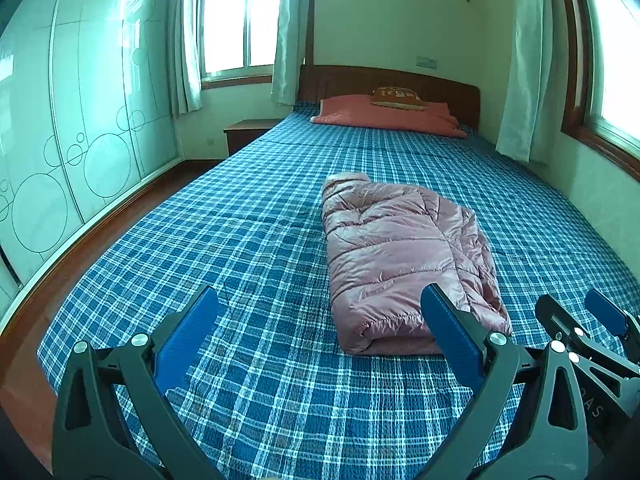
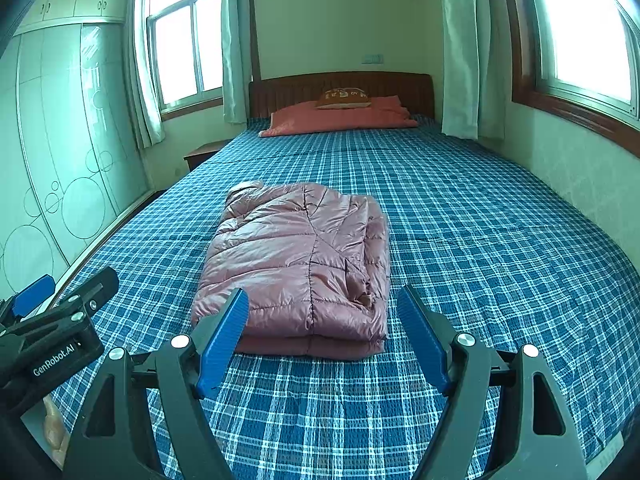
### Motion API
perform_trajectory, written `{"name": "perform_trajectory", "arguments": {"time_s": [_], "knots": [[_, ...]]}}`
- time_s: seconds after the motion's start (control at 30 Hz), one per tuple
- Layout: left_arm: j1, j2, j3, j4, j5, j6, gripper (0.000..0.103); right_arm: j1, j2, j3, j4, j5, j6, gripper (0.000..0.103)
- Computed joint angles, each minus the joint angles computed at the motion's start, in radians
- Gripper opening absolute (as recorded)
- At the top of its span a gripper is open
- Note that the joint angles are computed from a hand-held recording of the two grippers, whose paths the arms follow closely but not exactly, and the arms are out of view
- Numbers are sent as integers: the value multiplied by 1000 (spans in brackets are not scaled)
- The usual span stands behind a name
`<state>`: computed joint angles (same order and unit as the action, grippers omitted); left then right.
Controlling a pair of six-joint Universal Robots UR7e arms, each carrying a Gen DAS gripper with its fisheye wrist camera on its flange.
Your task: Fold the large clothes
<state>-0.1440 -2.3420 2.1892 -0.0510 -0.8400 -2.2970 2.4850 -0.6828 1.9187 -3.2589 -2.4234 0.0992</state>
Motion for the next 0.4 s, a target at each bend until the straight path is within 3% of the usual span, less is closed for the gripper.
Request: {"name": "perform_trajectory", "arguments": {"time_s": [0.2,0.3,0.4], "knots": [[79,-10,8,-22,63,9,101,-23,-1,8,-5,19,-2,75],[183,-19,5,-49,133,33,101,-48,-4,14,-7,25,3,76],[338,-8,8,-97,225,87,101,-72,-4,21,-9,26,6,76]]}}
